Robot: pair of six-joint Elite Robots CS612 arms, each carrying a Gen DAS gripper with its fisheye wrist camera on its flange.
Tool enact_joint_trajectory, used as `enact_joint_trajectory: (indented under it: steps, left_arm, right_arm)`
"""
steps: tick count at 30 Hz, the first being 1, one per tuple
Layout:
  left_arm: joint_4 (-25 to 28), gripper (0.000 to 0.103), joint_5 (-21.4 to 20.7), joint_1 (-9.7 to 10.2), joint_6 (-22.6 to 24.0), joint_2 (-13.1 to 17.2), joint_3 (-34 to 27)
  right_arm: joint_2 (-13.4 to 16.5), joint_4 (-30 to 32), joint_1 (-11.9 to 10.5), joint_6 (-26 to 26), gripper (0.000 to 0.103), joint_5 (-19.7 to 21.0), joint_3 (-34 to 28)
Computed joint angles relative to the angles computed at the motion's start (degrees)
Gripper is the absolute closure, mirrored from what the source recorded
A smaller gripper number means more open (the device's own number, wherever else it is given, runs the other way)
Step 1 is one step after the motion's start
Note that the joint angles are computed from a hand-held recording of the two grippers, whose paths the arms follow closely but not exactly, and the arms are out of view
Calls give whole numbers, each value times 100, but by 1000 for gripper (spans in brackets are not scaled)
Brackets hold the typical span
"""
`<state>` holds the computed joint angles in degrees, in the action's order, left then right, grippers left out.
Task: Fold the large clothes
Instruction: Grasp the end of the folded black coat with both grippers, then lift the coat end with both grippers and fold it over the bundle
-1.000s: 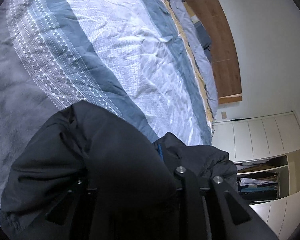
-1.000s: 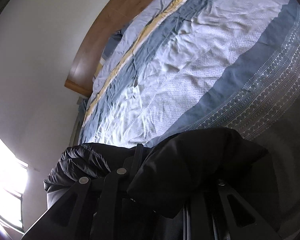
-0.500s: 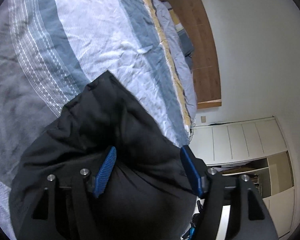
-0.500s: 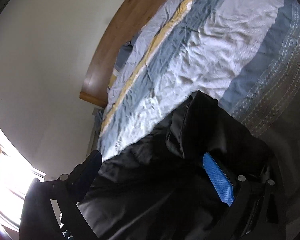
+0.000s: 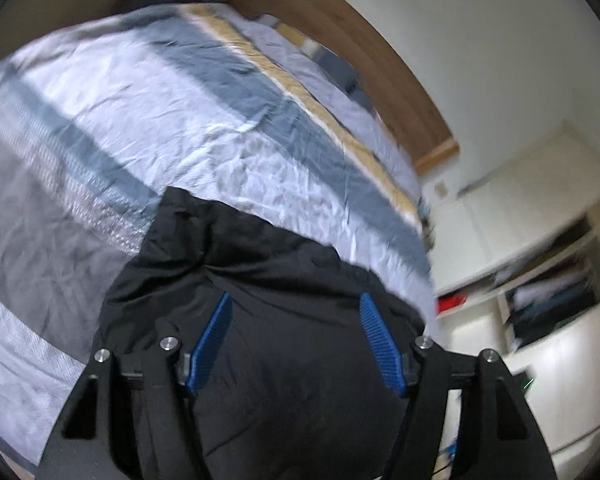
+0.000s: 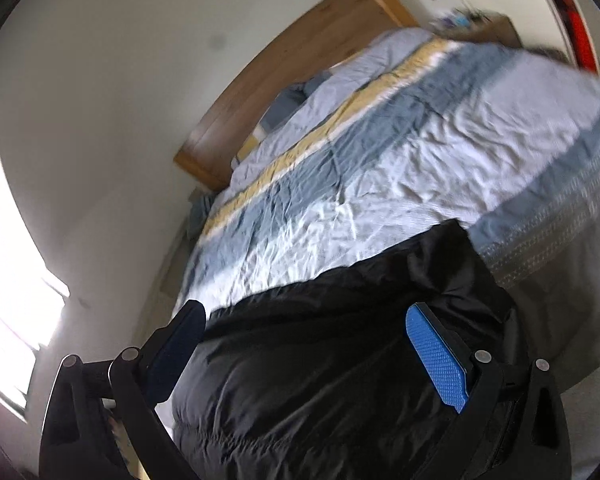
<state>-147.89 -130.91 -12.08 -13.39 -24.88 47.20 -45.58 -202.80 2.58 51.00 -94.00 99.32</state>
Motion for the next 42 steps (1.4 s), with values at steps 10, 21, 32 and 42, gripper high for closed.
enact_joint_trajectory:
  steps: [10, 21, 32, 42]
  left_arm:
    - [-22, 38, 536, -631, 1168, -169, 514]
    - [488, 37, 1970, -1100, 1433, 626, -593]
    - [1872, 34, 1888, -1068, 1386, 1410, -2242]
    - [2772, 34, 2305, -695, 688, 1581, -2749]
  right_arm:
    - [594, 1708, 356, -1148, 3, -141, -1340]
    - [1250, 2952, 229, -1381, 2, -79, -2300]
    - [1286, 3124, -102, -1574, 0, 614, -2307]
    - [563, 2613, -459, -689, 0, 351, -609]
